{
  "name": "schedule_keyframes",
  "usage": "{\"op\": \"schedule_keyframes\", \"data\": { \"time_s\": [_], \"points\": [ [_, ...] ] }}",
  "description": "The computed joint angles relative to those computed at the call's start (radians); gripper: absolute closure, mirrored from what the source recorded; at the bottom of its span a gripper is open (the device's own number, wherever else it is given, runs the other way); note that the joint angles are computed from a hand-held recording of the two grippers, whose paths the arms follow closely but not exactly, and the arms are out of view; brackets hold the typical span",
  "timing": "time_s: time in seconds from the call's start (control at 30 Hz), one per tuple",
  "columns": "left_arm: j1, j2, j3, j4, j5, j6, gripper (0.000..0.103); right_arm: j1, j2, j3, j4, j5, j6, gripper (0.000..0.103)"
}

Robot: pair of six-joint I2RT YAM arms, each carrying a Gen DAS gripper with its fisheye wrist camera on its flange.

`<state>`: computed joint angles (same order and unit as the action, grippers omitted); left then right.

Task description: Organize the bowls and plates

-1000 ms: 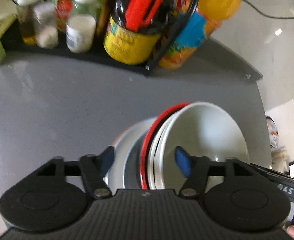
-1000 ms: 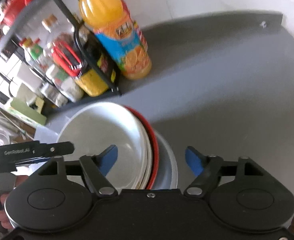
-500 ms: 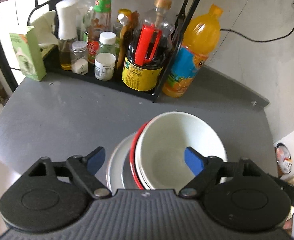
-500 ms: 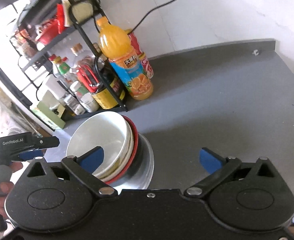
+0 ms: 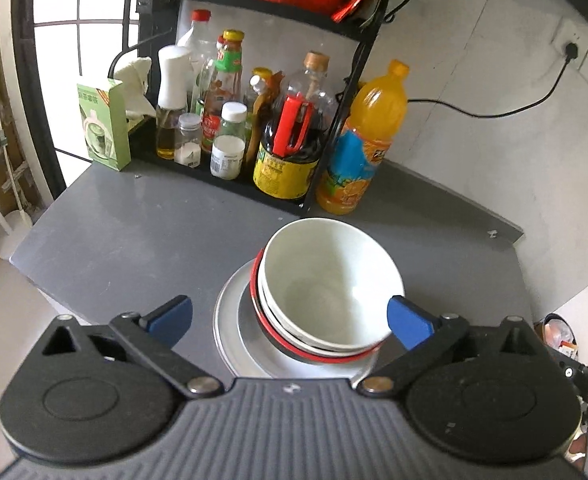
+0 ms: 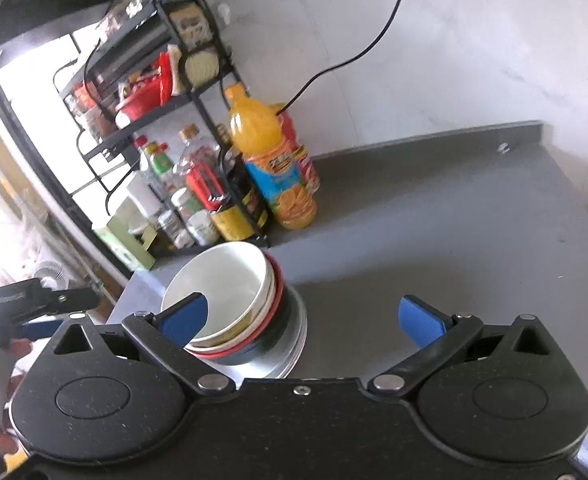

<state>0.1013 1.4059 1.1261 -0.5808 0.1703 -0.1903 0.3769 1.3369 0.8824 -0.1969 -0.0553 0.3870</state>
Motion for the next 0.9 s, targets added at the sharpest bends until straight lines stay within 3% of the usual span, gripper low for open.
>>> {"op": "schedule_keyframes", "data": {
  "time_s": [0.13, 0.6, 0.7, 0.9],
  "points": [
    [-0.003, -0.090, -0.037, -0.013, -0.001, -0.036, 0.000, 0.005, -0.072, -0.039, 0.010, 0.024, 0.017, 0.000],
    [-0.002, -0.300, -0.108, -0.041, 0.039, 0.022, 0.000, 0.042, -0.270, -0.144, 0.008, 0.070, 0.010, 0.000],
    [-0.019, -0.350, -0.155, 0.006, 0.013, 0.067, 0.000, 0.070, -0.301, -0.147, -0.028, 0.111, 0.016, 0.000],
    [-0.034, -0.420, -0.193, -0.008, 0.000, 0.101, 0.000, 0.116, -0.355, -0.138, -0.116, 0.176, 0.019, 0.000]
  ]
}}
